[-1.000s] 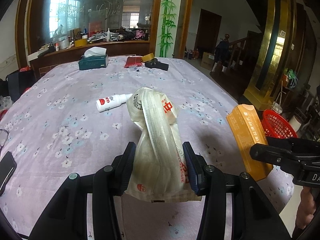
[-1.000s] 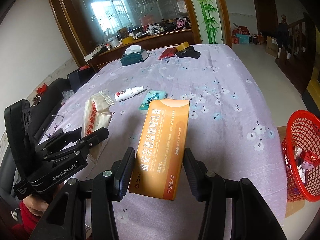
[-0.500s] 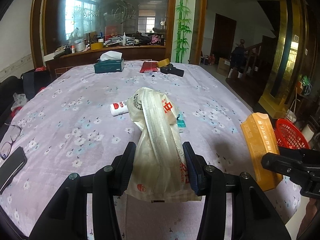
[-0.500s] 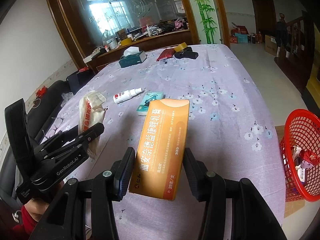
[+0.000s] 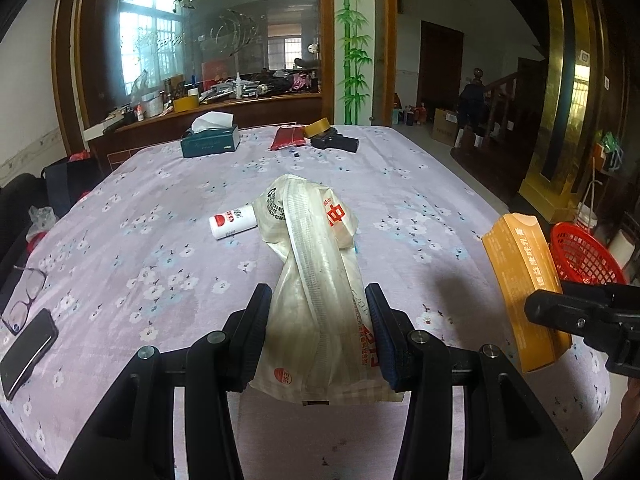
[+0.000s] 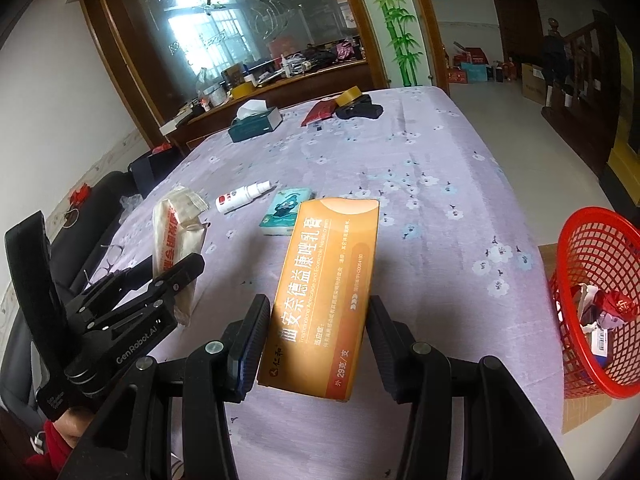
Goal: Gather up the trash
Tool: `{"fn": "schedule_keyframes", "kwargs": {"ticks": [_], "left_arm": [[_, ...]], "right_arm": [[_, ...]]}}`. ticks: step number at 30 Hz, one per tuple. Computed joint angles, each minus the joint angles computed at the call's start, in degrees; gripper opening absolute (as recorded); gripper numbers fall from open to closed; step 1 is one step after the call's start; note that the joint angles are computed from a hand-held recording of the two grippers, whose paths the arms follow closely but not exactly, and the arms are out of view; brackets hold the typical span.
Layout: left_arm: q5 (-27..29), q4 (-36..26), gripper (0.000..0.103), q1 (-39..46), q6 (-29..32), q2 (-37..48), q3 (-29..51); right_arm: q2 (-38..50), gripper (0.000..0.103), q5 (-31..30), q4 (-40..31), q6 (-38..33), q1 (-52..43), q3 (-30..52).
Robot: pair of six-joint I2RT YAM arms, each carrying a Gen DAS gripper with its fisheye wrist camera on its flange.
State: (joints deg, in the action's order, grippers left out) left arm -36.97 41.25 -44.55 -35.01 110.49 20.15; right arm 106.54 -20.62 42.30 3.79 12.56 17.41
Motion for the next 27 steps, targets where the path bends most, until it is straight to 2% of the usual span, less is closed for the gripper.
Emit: {"fn": "schedule_keyframes", "kwargs": {"ticks": [16, 27], "left_arm": [[0.2, -3.6, 0.046, -2.4, 0.8, 2.5, 4.6], [2.8, -7.4, 0.046, -9.3, 0.9, 9.0, 12.8]], "right_arm": [[1.1, 0.053, -3.9, 0.4, -1.8, -7.1, -0.7], [-1.8, 0.053, -7.3, -0.9, -4.1, -15.7, -2.4]]}}
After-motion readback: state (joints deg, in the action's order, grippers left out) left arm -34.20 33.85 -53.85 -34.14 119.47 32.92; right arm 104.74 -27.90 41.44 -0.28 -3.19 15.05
